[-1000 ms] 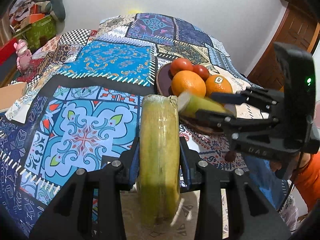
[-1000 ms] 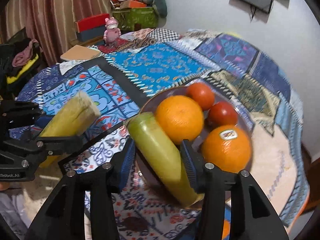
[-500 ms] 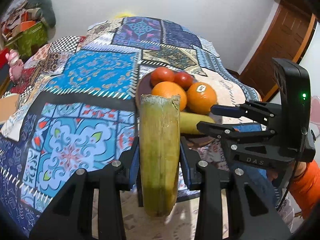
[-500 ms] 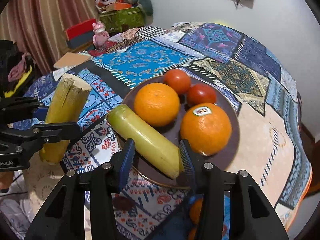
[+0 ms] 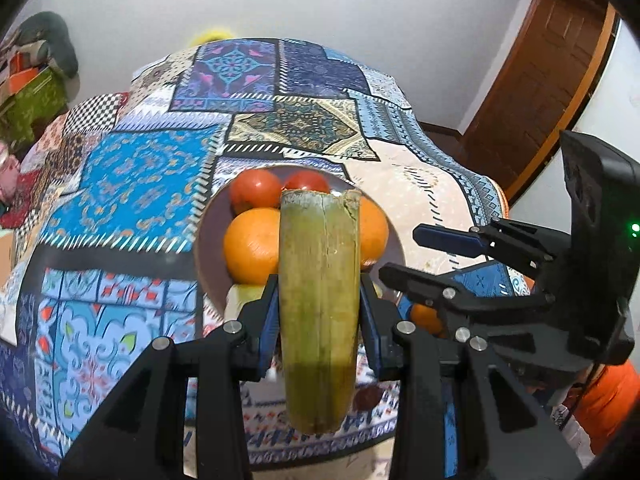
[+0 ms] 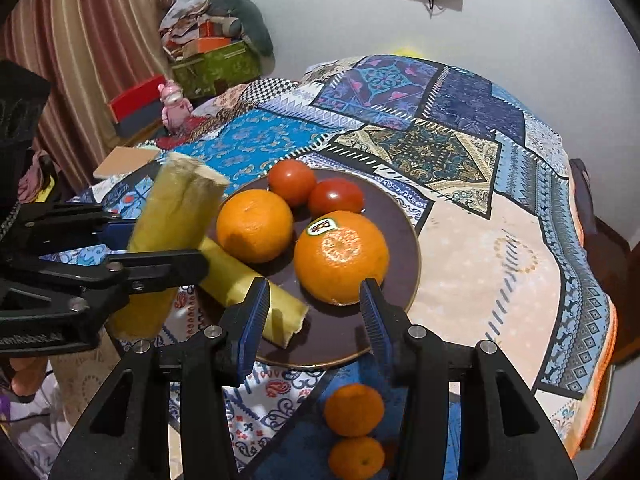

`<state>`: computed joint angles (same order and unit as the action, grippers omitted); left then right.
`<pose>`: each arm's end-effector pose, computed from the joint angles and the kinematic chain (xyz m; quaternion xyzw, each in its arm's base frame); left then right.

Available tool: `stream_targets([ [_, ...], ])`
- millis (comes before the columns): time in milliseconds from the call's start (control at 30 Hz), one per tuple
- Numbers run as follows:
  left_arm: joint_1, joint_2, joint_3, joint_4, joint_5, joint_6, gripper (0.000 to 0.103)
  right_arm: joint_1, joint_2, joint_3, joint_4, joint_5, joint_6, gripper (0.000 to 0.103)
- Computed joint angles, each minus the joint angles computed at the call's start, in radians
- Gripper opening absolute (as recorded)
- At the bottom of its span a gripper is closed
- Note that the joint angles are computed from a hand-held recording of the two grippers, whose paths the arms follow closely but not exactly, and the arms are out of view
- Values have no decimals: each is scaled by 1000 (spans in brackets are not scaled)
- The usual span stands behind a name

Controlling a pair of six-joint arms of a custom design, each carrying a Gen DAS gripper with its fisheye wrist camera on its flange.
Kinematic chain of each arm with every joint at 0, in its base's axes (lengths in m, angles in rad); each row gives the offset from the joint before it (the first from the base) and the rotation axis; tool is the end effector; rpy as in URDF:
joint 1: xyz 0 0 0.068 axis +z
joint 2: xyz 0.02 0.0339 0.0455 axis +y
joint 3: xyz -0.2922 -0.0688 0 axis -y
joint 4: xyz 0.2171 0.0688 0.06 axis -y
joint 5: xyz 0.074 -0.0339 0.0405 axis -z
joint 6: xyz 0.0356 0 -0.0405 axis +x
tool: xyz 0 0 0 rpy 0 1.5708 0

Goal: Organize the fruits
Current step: 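Lower the left tool's cylinder onto the plate and open the left tool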

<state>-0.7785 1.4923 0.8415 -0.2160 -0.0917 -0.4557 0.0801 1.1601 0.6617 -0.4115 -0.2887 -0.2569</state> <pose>0.1995 -0.1922 0.2376 0.1351 0.9281 -0.1642 0.3058 0.1877 0.0252 0.2450 -0.2030 0.9150 0.1072 0.3318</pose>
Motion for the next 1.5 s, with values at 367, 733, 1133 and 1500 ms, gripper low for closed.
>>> stream_targets([
  [367,64,183,142,1,60,40,36,-81,74,5,58,-47,-28,44],
  [733,63,244,197,4,38,42,37,-118,91,3,59,-71,-47,44],
  [1133,-5,66,100,-41,-44,29,40,-185,-65,1,-66,-97,-77,44],
  [1500,-180,-109,-54,-92,-147,-73,48,-466,-268,-23,-315,-205,-267,48],
])
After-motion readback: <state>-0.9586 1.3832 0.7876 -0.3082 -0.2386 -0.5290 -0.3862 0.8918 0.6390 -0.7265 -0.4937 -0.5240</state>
